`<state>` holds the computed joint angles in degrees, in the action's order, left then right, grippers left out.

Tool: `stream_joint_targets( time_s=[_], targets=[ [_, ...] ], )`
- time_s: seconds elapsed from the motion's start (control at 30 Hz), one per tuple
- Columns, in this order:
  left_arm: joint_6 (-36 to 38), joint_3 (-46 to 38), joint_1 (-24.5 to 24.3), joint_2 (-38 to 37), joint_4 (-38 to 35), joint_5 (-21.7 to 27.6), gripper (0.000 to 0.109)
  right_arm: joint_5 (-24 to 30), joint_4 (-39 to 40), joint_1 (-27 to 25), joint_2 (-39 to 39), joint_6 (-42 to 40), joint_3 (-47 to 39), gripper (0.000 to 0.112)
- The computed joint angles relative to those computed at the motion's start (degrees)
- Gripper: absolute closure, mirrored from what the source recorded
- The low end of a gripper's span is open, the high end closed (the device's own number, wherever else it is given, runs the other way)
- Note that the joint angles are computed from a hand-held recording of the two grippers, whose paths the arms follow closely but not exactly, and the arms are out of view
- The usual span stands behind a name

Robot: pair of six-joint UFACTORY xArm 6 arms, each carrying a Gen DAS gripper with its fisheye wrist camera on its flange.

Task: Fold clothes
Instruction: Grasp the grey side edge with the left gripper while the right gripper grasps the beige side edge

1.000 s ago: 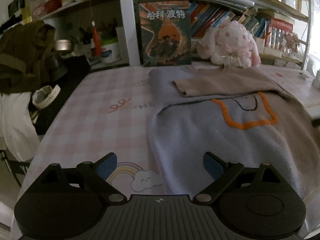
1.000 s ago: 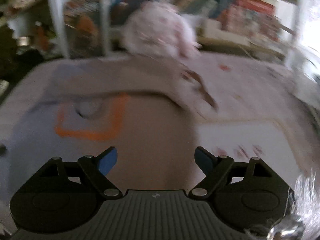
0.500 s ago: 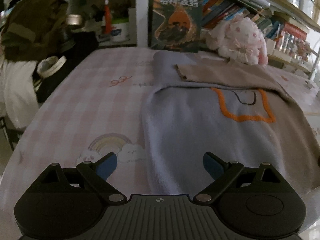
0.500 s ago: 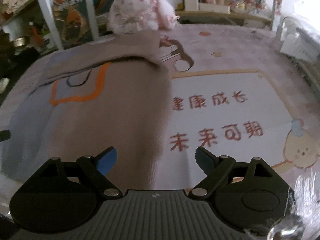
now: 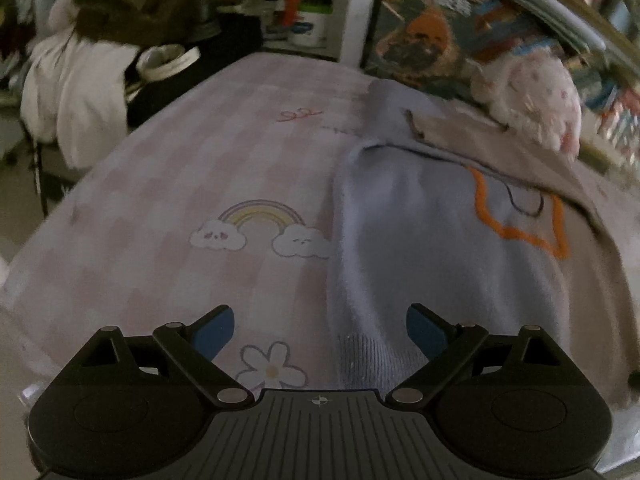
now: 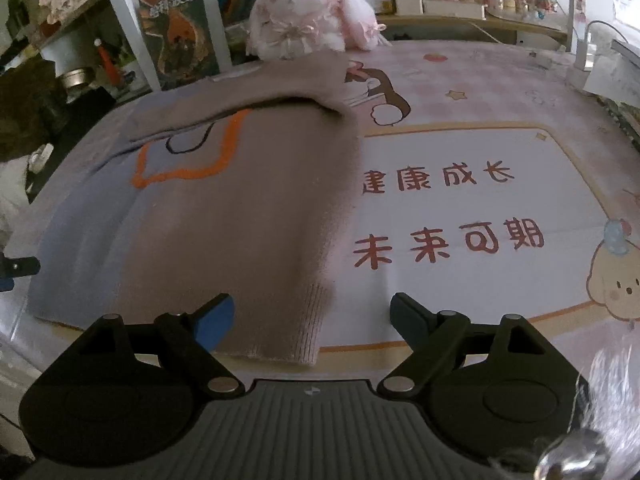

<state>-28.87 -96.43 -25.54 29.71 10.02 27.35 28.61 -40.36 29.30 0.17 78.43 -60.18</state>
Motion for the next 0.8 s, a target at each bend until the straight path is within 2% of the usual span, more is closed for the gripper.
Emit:
stream_joint_targets(
  time_s=[0.1, 0.13, 0.17, 0.2, 0.23, 0.33, 0.37, 0.4, 0.43, 0.47, 0.5, 0.53, 0.57, 0.6, 0.67, 0.7, 0.8],
  targets=[
    [-3.1, 1.5, 0.5, -0.1, -1.1, -2.4, 0.018, -3.0, 1.7, -1.0, -0.2, -1.5, 0.9, 0.027],
    [-3.0, 1.5, 0.7, 0.2, -1.8, -3.0, 0.021, -3.9, 2.5, -1.4, -0.3, -1.9, 1.0, 0.028],
    [-2.9, 1.3, 0.8, 0.5, -2.2, -3.6, 0.029, -4.3, 3.1, -1.6, -0.2, -1.8, 1.0, 0.031],
    [-2.6, 0.5, 0.9, 1.1, -2.1, -3.6, 0.034, -4.6, 3.5, -1.8, -0.1, -1.4, 0.9, 0.039],
    [-1.3, -0.7, 1.0, 1.8, -2.8, -3.1, 0.042, -4.6, 3.9, -1.9, 0.0, -1.0, 0.6, 0.052],
    [3.2, -4.8, 0.8, 4.4, -6.1, -1.8, 0.049, -2.8, 4.9, -1.8, 1.2, -0.6, -1.3, 0.076],
    [4.5, -6.2, 0.7, 5.2, -6.5, -1.2, 0.063, -1.7, 5.0, -1.7, 1.7, -0.6, -2.2, 0.080],
    [6.0, -7.9, 0.4, 6.3, -6.8, -0.2, 0.086, 0.1, 4.9, -1.4, 2.5, -0.8, -3.5, 0.090],
    [7.3, -9.5, 0.2, 7.1, -7.1, 0.7, 0.098, 1.3, 5.0, -1.2, 3.1, -1.1, -4.5, 0.101],
    [8.3, -10.6, 0.1, 7.5, -7.2, 1.8, 0.104, 1.5, 5.3, -1.2, 3.2, -1.3, -5.0, 0.102],
    [8.7, -11.2, -0.1, 7.6, -7.1, 2.1, 0.105, 1.8, 5.7, -1.3, 3.4, -1.6, -5.5, 0.103],
    [8.4, -9.8, -0.2, 6.5, -6.8, 0.0, 0.105, 0.8, 4.6, -1.4, 3.0, -0.6, -5.2, 0.104],
    [8.6, -6.9, -0.2, 4.7, -7.8, -4.0, 0.105, -2.1, 1.1, -1.8, 1.5, 2.4, -3.8, 0.104],
    [9.2, -5.6, -0.3, 3.6, -9.2, -5.8, 0.104, -4.9, -2.9, -2.2, 0.3, 5.9, -2.7, 0.104],
    [11.3, -6.2, -0.1, 4.0, -12.6, -4.1, 0.102, -8.2, -7.3, -3.0, -1.5, 9.4, -1.3, 0.104],
    [12.2, -6.7, 0.0, 4.2, -14.1, -3.0, 0.102, -8.8, -6.3, -3.3, -2.0, 8.6, -0.9, 0.104],
    [14.4, -8.1, 0.3, 4.7, -18.4, 0.3, 0.097, -7.7, 3.3, -3.6, -1.1, 1.6, -0.4, 0.104]
  ],
)
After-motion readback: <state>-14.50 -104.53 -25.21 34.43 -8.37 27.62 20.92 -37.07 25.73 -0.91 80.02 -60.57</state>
